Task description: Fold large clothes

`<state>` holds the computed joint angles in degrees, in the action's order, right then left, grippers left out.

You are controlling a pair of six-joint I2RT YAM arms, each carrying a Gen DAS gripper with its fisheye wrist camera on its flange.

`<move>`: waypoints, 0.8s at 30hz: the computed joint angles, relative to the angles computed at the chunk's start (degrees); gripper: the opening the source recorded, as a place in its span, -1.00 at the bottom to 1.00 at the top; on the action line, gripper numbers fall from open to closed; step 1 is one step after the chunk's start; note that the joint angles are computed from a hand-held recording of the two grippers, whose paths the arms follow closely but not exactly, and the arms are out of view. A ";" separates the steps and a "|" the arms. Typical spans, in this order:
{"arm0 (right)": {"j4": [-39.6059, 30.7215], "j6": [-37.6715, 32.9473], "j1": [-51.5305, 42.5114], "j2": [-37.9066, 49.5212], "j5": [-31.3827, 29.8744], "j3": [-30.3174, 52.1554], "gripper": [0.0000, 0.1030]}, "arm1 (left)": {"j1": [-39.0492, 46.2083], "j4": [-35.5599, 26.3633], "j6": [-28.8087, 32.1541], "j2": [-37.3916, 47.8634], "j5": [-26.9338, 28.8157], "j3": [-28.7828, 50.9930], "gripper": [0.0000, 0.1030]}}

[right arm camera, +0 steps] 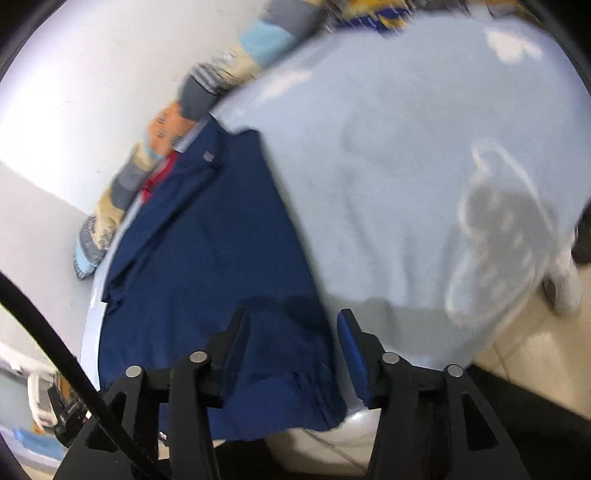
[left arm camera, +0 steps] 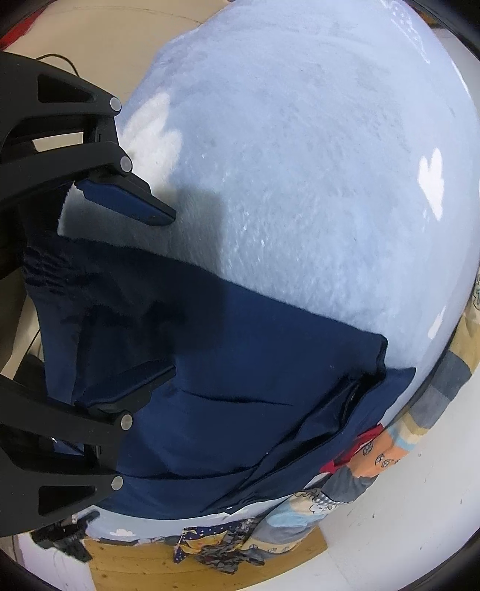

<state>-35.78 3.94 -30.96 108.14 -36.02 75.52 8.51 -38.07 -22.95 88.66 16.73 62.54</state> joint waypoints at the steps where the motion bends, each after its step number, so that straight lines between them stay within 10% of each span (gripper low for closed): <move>1: -1.89 -0.32 0.08 1.64 -0.23 0.97 0.07 | 0.28 -0.25 0.36 -0.05 0.44 -0.13 0.45; 7: -8.23 -5.86 2.09 5.00 -7.87 2.51 0.14 | 4.05 -1.46 2.69 -0.21 5.76 -1.30 0.49; 10: -10.57 -9.06 2.03 5.18 -16.20 2.48 -0.26 | 5.93 -2.06 2.97 0.35 9.06 -1.70 0.50; 16: -8.14 -5.47 2.79 5.99 -8.01 2.02 -0.26 | 2.76 -4.76 7.14 2.04 8.47 0.38 0.48; 21: -4.96 -4.90 2.09 4.13 -9.69 -0.24 -0.42 | -2.96 -5.46 10.90 2.77 4.93 1.47 -0.31; 24: -3.14 -4.64 1.76 4.02 -8.61 -0.71 -0.49 | -3.71 -5.27 10.23 3.80 3.31 1.82 -0.29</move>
<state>-38.92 -0.71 -29.20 112.17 -44.62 74.81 4.80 -43.34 -12.72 92.46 20.04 64.37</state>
